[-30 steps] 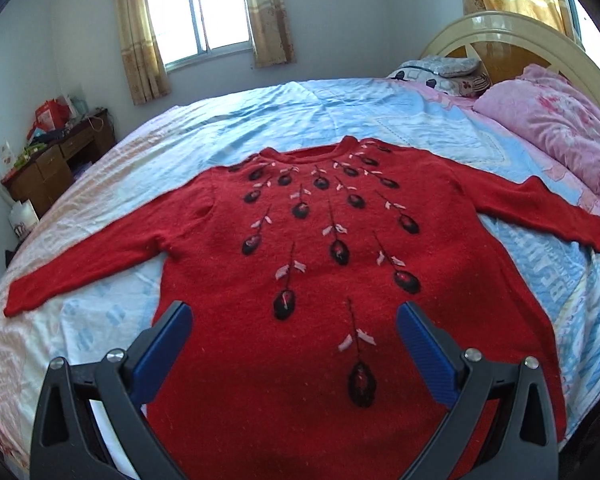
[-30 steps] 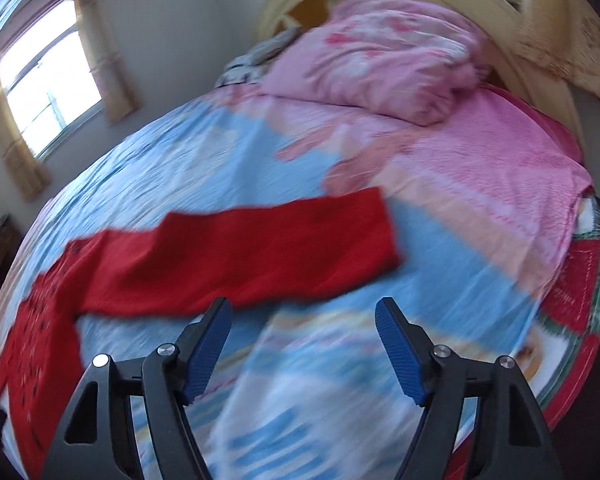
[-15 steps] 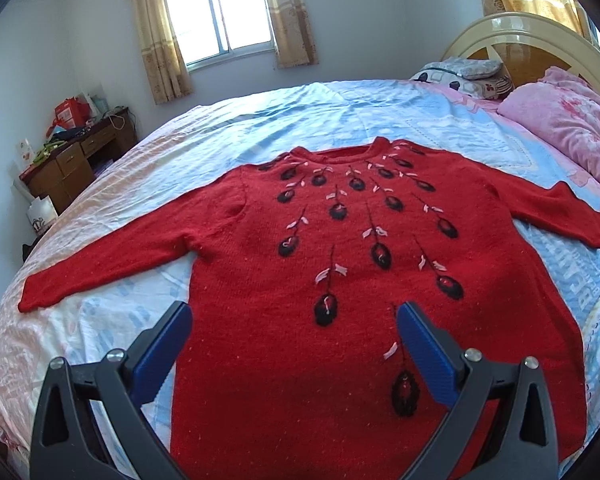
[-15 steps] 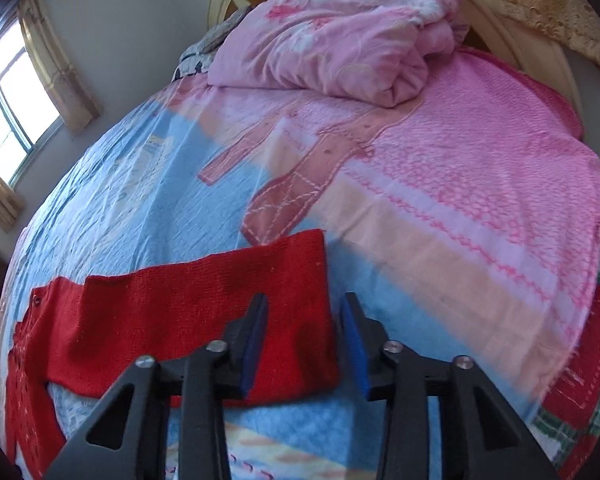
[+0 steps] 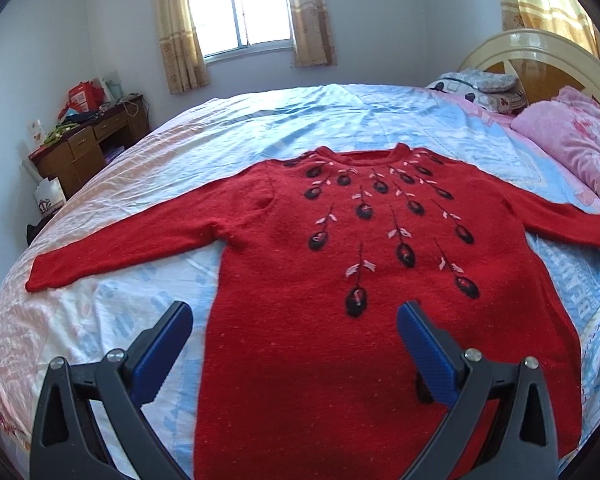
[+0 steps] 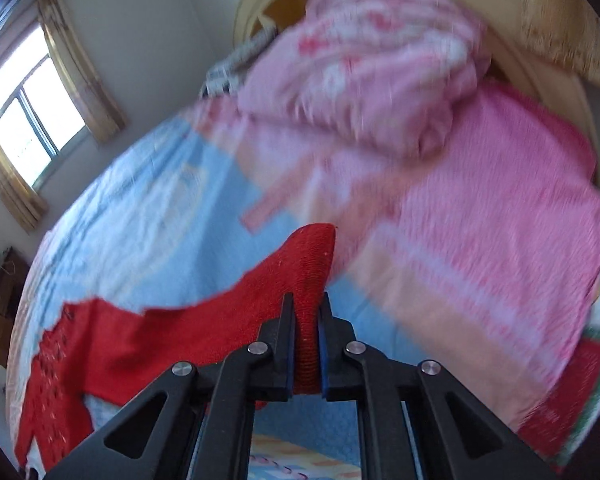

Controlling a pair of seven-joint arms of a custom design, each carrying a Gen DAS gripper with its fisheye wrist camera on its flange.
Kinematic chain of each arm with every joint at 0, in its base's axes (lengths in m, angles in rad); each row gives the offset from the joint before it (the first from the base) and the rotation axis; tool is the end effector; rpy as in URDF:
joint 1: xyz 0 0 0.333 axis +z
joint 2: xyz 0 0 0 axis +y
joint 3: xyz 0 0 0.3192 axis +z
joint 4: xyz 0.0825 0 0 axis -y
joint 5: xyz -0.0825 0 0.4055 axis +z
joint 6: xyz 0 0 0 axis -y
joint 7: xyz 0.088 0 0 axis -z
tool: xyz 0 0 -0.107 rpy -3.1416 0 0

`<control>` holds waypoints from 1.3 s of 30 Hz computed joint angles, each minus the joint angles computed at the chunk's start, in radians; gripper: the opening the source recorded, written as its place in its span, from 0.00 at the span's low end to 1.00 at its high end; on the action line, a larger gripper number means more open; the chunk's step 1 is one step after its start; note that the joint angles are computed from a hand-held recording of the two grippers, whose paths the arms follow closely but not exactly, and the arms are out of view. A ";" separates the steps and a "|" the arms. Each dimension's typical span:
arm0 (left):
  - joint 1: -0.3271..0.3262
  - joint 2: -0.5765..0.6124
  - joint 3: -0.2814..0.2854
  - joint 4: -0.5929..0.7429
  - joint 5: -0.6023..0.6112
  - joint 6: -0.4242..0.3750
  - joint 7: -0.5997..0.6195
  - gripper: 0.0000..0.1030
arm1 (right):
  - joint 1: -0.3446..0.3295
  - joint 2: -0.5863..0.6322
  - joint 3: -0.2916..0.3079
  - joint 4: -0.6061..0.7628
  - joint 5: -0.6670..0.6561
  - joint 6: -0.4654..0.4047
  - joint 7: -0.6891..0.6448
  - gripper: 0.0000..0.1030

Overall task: Fold small clothes
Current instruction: 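Lift the grasped sleeve cuff up with the right gripper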

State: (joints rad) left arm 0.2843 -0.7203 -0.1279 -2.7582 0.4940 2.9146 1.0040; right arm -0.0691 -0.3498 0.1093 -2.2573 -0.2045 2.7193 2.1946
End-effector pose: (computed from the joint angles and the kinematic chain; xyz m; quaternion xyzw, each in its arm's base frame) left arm 0.3880 0.0290 0.5064 -0.7169 0.5384 -0.2269 0.3804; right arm 0.5157 0.0345 0.5931 -0.4972 0.7692 -0.2550 0.3099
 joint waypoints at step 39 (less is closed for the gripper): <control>0.021 0.035 0.103 0.012 -0.131 0.033 0.059 1.00 | 0.465 0.520 0.089 0.829 -0.475 -0.128 0.001 0.07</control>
